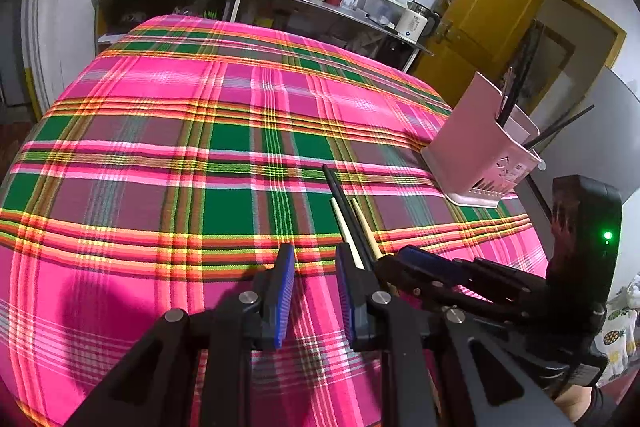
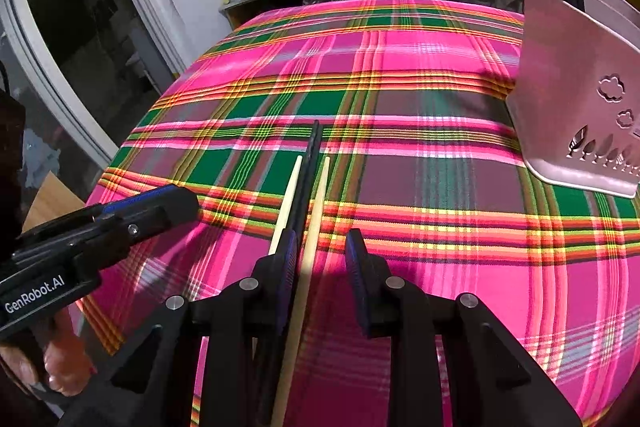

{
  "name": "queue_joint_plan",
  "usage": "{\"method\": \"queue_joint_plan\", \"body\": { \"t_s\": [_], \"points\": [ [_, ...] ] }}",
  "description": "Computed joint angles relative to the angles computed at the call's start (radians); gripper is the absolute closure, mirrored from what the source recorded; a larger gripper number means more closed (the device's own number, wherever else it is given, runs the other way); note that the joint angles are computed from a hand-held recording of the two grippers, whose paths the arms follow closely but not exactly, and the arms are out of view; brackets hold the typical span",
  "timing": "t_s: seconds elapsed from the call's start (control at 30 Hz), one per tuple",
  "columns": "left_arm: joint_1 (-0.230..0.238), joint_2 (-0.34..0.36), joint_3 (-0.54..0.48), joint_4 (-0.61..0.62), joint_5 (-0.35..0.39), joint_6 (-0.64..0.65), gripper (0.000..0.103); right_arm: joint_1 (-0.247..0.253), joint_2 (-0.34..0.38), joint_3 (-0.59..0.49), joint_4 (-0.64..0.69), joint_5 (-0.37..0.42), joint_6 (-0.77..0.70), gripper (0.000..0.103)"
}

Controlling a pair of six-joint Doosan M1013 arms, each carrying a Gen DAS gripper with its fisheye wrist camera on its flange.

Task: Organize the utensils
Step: 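Grasp a wooden stick with the right tool while the left tool grasps another stick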

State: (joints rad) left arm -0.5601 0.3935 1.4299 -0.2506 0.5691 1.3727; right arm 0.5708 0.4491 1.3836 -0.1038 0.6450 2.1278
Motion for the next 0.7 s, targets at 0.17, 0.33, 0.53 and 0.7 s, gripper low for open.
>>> {"method": "queue_joint_plan", "body": {
  "t_s": [0.17, 0.33, 0.53, 0.7],
  "points": [
    [-0.002, 0.005, -0.005, 0.002, 0.008, -0.005, 0.082, -0.001, -0.002, 0.005, -0.008, -0.005, 0.009, 0.078],
    [-0.007, 0.01, -0.008, 0.017, 0.018, -0.019, 0.082, 0.004, -0.003, 0.008, -0.04, -0.002, 0.031, 0.079],
    [-0.011, 0.017, -0.017, 0.035, 0.032, -0.04, 0.082, 0.031, 0.026, -0.039, -0.166, 0.073, 0.061, 0.079],
    [-0.012, 0.024, -0.025, 0.035, 0.045, -0.046, 0.082, 0.028, 0.019, -0.023, -0.187, 0.059, 0.082, 0.087]
  ]
}}
